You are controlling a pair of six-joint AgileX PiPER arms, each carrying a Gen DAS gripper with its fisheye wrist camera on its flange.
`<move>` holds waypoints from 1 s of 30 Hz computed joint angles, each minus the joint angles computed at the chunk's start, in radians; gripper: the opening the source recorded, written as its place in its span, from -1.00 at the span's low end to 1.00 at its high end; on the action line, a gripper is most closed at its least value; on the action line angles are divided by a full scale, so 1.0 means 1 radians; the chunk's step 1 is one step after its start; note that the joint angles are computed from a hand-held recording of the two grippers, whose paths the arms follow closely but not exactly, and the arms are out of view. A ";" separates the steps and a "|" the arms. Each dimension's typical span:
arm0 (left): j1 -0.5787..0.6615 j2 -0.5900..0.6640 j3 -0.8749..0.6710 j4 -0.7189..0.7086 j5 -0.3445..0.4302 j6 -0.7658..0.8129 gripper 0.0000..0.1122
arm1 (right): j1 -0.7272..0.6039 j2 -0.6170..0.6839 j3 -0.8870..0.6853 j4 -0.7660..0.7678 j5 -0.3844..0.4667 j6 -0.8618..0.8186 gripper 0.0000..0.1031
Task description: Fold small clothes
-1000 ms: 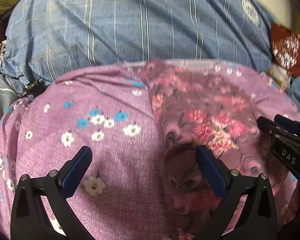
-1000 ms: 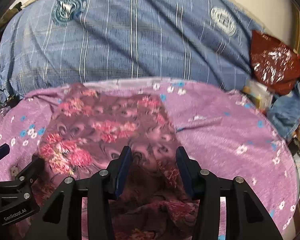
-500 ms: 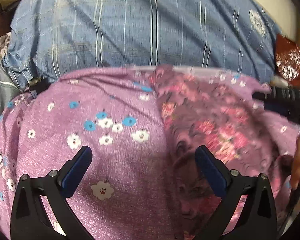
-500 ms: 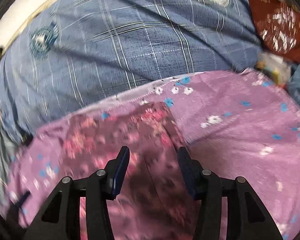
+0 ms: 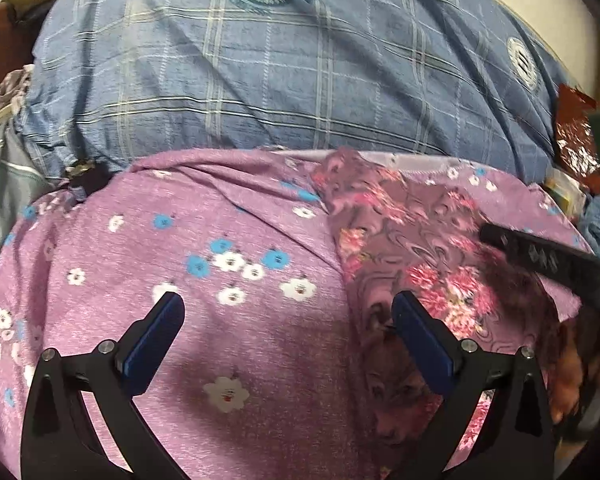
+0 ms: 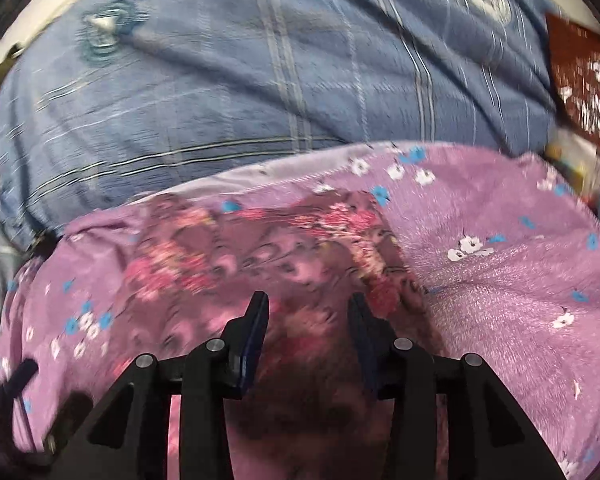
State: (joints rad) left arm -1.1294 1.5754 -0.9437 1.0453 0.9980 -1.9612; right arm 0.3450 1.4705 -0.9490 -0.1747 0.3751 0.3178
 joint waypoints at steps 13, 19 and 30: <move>-0.051 0.098 -0.077 -0.083 0.027 0.181 0.84 | 0.046 -0.131 0.163 -0.148 -0.003 0.142 -0.24; -0.073 0.009 -0.036 -0.078 0.067 0.159 0.84 | 0.082 -0.174 0.222 -0.293 -0.027 0.266 -0.16; -0.054 -0.194 0.139 -0.076 0.088 0.072 0.84 | 0.101 -0.308 0.281 -0.390 -0.119 0.430 -0.18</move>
State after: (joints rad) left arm -1.1831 1.3816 -0.8050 0.9693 1.0857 -1.8897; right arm 0.4456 1.1629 -0.6682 -0.5649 0.2558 0.7480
